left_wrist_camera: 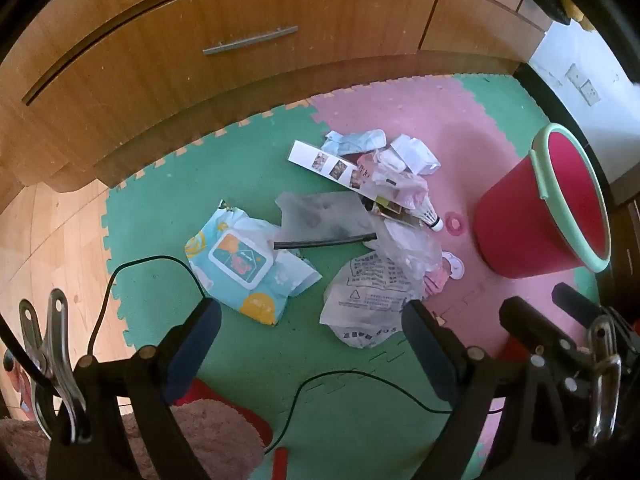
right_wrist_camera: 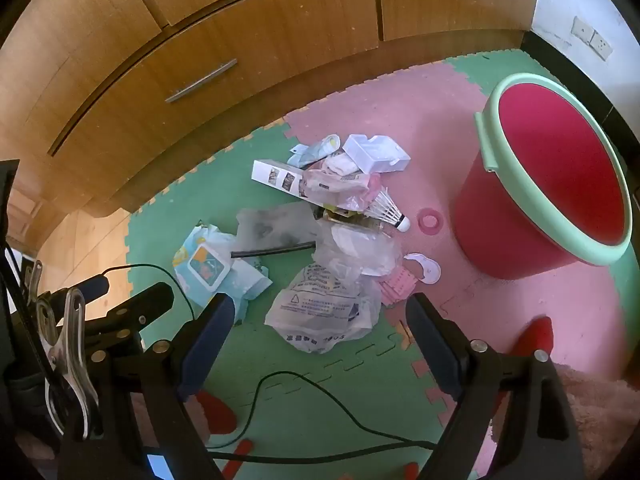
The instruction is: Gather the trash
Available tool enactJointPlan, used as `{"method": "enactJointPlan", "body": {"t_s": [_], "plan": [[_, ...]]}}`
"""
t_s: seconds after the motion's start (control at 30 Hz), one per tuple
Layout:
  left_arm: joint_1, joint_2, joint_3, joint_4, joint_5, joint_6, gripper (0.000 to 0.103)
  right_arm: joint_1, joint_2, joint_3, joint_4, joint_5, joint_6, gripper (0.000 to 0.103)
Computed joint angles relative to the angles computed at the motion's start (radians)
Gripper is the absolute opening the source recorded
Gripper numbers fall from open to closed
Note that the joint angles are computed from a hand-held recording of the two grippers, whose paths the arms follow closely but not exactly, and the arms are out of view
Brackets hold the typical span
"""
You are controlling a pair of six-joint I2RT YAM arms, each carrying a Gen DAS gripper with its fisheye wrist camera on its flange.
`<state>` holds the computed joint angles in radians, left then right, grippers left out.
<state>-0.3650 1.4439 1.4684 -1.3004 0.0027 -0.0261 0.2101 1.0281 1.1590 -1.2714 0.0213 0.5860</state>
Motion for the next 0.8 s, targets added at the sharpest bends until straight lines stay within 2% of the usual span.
{"method": "enactJointPlan", "body": {"t_s": [0.8], "plan": [[0.002, 0.004, 0.004, -0.008, 0.003, 0.003, 0.094, 0.011, 0.001, -0.005, -0.001, -0.001, 0.013, 0.09]]}}
